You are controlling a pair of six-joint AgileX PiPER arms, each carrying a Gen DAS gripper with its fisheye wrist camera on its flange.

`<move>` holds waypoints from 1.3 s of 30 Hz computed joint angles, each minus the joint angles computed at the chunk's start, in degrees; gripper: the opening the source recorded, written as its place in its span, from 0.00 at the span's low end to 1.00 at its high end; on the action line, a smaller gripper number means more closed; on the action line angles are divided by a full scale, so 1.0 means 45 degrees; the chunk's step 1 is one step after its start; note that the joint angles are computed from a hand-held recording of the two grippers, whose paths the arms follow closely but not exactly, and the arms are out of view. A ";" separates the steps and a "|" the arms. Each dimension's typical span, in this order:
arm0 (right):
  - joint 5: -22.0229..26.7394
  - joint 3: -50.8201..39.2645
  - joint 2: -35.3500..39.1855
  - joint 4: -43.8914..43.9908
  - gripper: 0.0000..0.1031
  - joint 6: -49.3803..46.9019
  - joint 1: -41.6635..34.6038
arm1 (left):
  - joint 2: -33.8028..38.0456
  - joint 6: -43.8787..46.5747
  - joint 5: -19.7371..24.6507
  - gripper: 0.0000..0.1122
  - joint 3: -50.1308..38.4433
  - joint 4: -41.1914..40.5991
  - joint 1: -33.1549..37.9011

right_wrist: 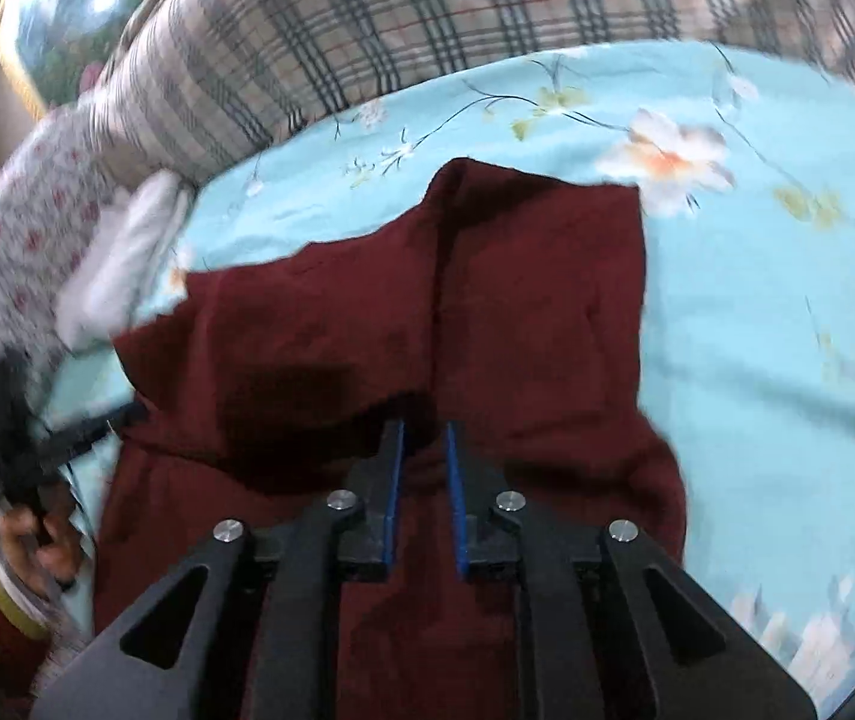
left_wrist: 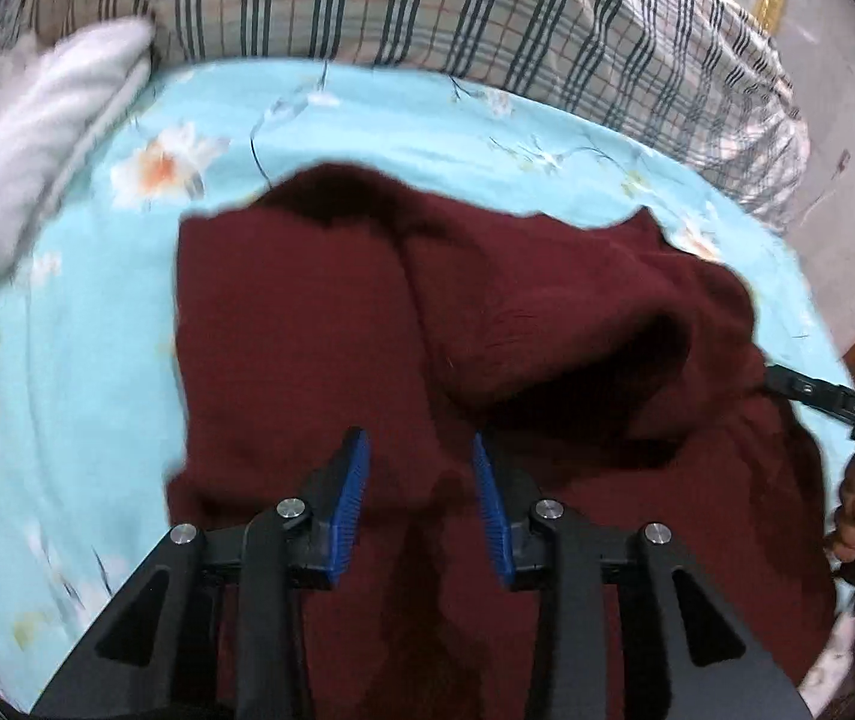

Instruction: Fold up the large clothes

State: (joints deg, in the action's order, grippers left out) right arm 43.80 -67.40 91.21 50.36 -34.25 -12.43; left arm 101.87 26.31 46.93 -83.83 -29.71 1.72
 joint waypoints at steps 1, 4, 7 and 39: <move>0.0409 0.0371 -0.0100 0.1244 0.20 -0.0596 -0.0248 | -0.0083 0.0428 0.0489 0.32 0.0186 -0.0780 0.0232; 0.0915 0.1008 0.0025 0.3506 0.56 -0.1523 -0.0281 | 0.0305 0.1044 0.1960 0.36 0.0163 -0.2992 0.0879; 0.0307 0.0959 0.0345 0.3989 0.60 -0.1319 0.0390 | 0.1097 0.0579 0.2907 0.43 -0.0457 -0.4229 0.1238; 0.0505 -0.1961 0.2859 0.0269 0.08 0.2132 0.1083 | 0.2264 -0.0001 0.2613 0.03 -0.2478 -0.3029 0.0839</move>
